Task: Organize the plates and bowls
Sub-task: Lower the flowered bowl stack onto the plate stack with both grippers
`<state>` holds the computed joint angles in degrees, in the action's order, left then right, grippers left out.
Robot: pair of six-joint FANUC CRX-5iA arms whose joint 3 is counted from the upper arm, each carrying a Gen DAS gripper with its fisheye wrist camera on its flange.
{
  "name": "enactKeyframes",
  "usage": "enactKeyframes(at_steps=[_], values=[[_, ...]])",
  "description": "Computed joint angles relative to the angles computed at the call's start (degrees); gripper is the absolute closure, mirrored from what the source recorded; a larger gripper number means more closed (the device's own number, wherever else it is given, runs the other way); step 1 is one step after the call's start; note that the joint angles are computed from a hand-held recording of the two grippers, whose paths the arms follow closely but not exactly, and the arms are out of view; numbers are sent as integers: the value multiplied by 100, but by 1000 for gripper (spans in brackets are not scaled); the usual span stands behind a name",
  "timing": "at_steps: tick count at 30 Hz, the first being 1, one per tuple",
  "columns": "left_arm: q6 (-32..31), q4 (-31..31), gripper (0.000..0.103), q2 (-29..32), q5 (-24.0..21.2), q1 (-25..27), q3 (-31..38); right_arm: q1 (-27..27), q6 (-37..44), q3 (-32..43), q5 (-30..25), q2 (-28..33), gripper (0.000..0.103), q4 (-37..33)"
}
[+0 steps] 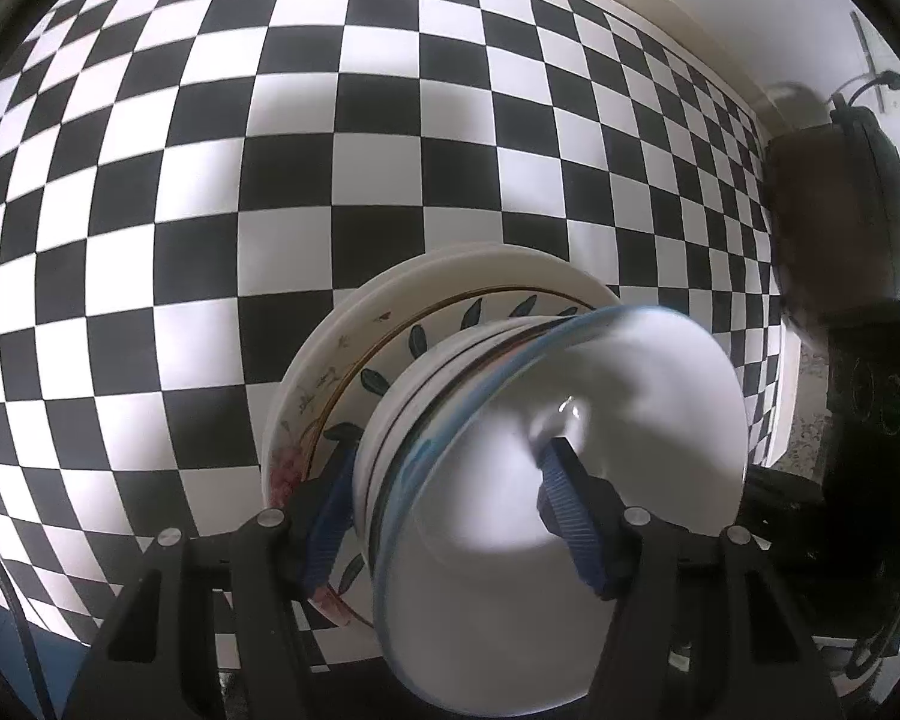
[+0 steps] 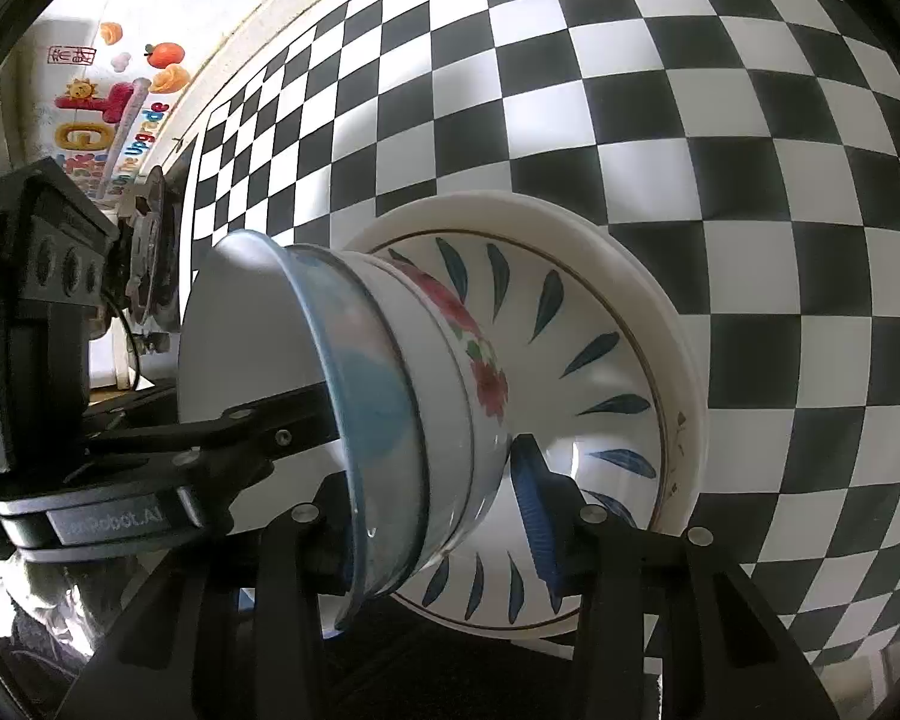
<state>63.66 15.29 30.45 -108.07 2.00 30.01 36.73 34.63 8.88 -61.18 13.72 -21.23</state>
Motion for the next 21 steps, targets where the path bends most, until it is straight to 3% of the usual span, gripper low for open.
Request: enactKeyframes(at_steps=[11, 19, 21], values=[[-81, -177, 44, -107, 101, -50, 19, 54, -133, 8, -111, -29, 58, 114], [-196, -392, 42, -423, 343, -80, 59, 262, -470, 136, -438, -29, 57, 684], [-226, -377, 33, -535, 444, -43, 32, 341, -548, 207, -596, -30, 57, 890]])
